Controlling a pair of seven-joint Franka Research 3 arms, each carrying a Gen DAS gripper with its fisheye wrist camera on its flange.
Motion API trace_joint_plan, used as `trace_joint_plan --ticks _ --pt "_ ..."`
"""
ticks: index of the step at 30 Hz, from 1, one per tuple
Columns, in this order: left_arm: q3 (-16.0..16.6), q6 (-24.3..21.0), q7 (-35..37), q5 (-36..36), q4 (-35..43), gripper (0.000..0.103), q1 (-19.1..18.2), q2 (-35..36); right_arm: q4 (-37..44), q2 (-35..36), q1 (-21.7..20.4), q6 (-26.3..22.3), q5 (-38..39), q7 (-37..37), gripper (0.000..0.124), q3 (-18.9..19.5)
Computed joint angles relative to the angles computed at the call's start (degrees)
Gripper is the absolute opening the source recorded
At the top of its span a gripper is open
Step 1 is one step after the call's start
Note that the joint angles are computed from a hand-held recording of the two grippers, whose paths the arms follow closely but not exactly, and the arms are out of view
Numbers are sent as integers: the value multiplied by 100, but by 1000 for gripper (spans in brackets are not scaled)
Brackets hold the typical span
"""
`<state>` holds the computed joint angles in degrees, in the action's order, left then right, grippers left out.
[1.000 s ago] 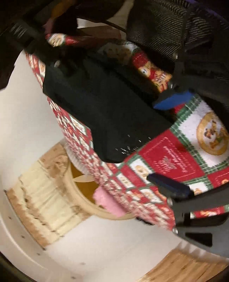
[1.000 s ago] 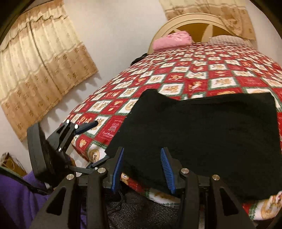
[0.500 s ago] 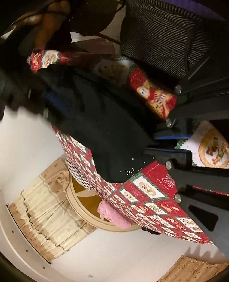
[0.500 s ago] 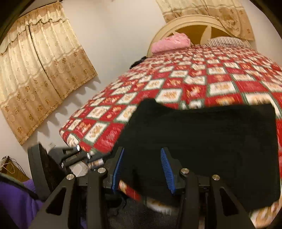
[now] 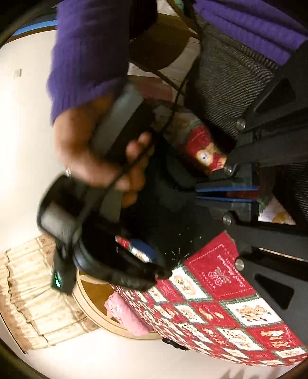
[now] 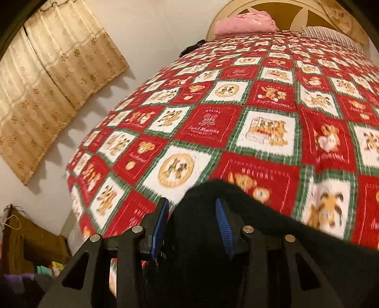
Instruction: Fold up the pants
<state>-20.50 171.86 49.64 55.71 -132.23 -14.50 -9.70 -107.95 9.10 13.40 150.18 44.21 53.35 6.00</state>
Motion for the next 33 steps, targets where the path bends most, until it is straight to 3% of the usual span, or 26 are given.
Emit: trace_joint_plan --ticks 2,4,8,10,17,19,20,21,22,25,29,31,33 --pt "189 80 453 -563 -101 3 -194 -51 23 20 -6 51 50 -68 43 13" --pt "371 153 1078 -1174 -299 3 -414 -193 -137 -188 -99 111 597 -572 43 77" --pt "489 9 1762 -1794 -706 4 -515 -566 -960 -1164 -147 -51 2413 -2357 43 -65" --pt "646 35 1970 -2284 -871 4 -569 -695 -1317 -1493 -23 -158 2463 -2583 43 -213" --pt "667 376 1621 -3100 -657 7 -137 -698 -2531 -2092 409 -806 2484 -2925 43 -484" --pt "325 316 1183 -2935 -328 21 302 -489 -2790 -2299 481 -631 2663 -3137 43 -449" --pt "217 307 995 -2814 -217 27 436 -409 -2794 -2379 472 -923 2499 -2959 43 -550" --pt "68 278 749 -2614 -41 40 604 -286 -2826 -2470 454 -1032 2494 -2890 43 -609" --pt "-98 238 449 -2311 155 50 782 -158 -2905 -2604 446 -966 2581 -2928 43 -642" --pt "-261 97 -93 -1590 696 60 902 216 -3229 -3224 395 -237 2971 -3188 43 -726" --pt "-172 -227 -144 -1386 1396 60 571 830 -3443 -3571 302 1540 3344 -3229 43 -668" --pt "-87 -535 130 -1819 1611 60 366 1020 -3612 -3623 140 1831 2905 -2730 43 -675" --pt "2 -836 208 -2071 1751 60 183 1213 -3844 -3617 -168 1707 2192 -2008 43 -673"
